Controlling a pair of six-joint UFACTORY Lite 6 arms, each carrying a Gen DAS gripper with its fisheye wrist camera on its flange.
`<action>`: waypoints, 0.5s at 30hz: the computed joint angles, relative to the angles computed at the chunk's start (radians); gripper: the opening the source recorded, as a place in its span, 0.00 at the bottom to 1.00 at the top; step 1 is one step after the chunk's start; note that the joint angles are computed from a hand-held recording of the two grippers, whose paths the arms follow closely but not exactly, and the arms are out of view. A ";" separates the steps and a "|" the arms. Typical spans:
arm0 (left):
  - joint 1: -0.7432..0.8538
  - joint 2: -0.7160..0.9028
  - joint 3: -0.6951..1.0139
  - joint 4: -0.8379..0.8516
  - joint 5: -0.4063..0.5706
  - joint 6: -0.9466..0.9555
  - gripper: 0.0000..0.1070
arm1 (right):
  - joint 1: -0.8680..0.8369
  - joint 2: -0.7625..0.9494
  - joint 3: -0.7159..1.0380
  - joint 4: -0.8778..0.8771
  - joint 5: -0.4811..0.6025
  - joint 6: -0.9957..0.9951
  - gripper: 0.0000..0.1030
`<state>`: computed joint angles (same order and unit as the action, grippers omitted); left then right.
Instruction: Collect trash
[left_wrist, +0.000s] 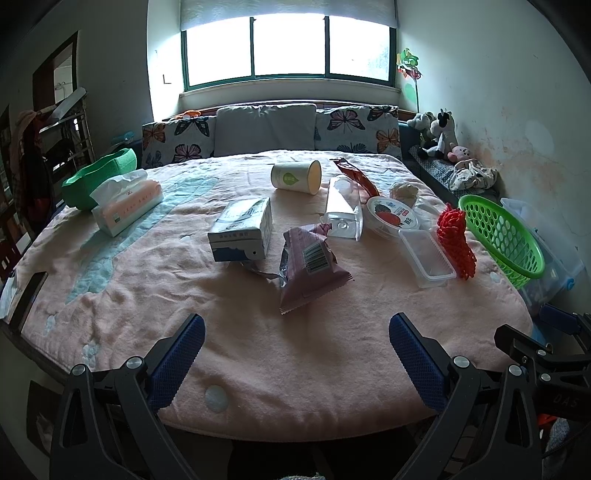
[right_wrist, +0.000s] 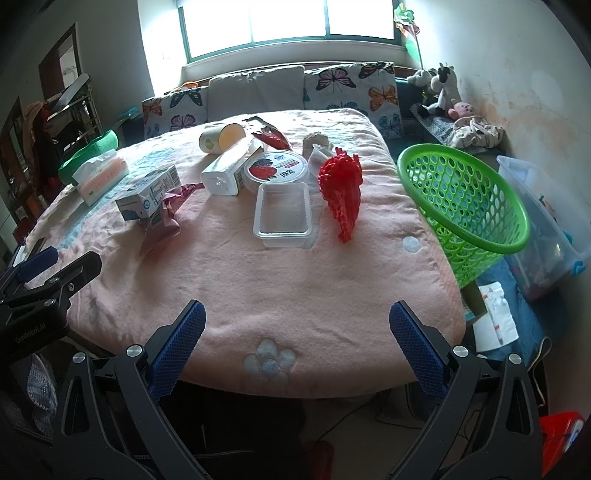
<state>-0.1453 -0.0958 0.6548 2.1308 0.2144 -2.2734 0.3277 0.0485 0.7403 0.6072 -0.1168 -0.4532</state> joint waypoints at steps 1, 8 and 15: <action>0.000 0.000 -0.001 0.000 0.001 -0.001 0.91 | 0.001 -0.001 0.002 0.034 0.002 -0.033 0.96; -0.008 0.002 -0.010 0.022 0.011 -0.026 0.91 | -0.001 0.005 0.006 0.003 0.006 -0.003 0.96; -0.011 0.005 -0.011 0.023 0.014 -0.032 0.91 | 0.001 0.009 0.007 0.003 0.004 -0.003 0.96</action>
<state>-0.1565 -0.0908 0.6437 2.1538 0.2285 -2.3050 0.3289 0.0571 0.7469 0.6103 -0.1126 -0.4565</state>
